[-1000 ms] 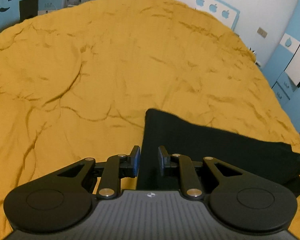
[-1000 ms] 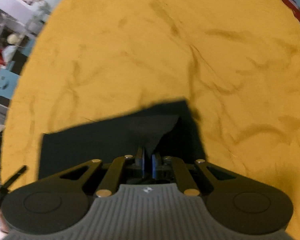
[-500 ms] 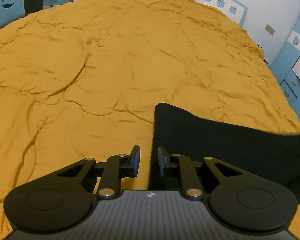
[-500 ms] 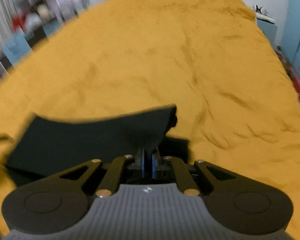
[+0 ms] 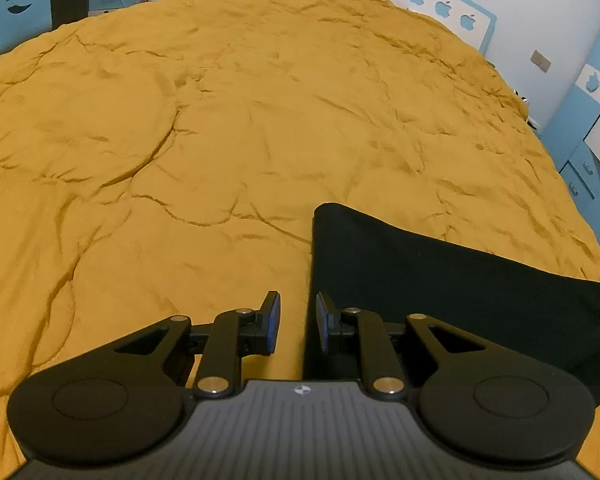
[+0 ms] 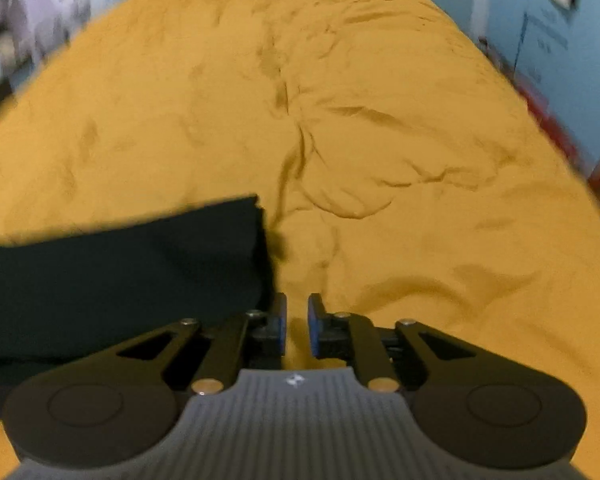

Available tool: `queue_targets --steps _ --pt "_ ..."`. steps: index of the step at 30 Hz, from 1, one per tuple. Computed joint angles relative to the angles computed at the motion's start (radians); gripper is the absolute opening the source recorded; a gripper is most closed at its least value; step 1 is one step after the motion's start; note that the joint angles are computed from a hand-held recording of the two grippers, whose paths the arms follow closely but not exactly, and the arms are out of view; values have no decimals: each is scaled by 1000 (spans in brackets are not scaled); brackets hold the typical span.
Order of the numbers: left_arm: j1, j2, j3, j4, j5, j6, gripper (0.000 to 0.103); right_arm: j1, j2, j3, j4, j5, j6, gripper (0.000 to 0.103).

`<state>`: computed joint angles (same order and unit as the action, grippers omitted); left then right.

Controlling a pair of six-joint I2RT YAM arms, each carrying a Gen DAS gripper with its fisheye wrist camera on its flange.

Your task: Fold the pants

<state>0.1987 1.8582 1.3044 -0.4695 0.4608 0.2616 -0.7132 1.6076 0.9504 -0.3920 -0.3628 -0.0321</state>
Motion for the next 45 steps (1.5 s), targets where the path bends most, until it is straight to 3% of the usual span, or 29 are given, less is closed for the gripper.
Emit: queue_targets --steps 2,6,9,16,18,19,24,26,29,33,37,39,41,45 --pt "4 5 -2 4 0 -12 21 -43 -46 -56 37 -95 84 21" --pt "1 -4 -21 2 -11 -10 21 -86 -34 -126 125 -221 310 23" --pt "1 -19 -37 6 -11 0 21 -65 1 -139 171 -172 412 23" --pt "11 -21 -52 7 -8 2 21 -74 33 -202 276 -236 581 27" --pt "10 -23 -55 6 -10 -8 21 -72 68 -199 315 -248 629 21" --pt "12 -27 -61 7 -8 -10 21 -64 73 -192 310 -226 631 1" --pt "14 -30 -64 0 -16 16 21 -4 -77 -241 312 -123 472 0" --pt "15 -18 -58 -5 -27 16 21 59 -102 -228 264 -9 362 0" --pt "8 -22 -72 5 -59 28 21 176 -74 -223 259 278 217 0" --pt "23 -44 -93 -3 -81 72 21 120 -107 -252 245 228 219 0" --pt "74 -63 -84 -42 -3 43 21 123 -266 -306 200 154 207 0" --pt "98 -61 -64 -91 54 29 23 175 -334 -325 173 142 206 1" --pt "115 -72 -75 -102 106 17 35 244 -407 -358 156 135 225 2" --pt "92 -180 -190 -12 93 73 35 475 -484 -399 171 177 306 6"
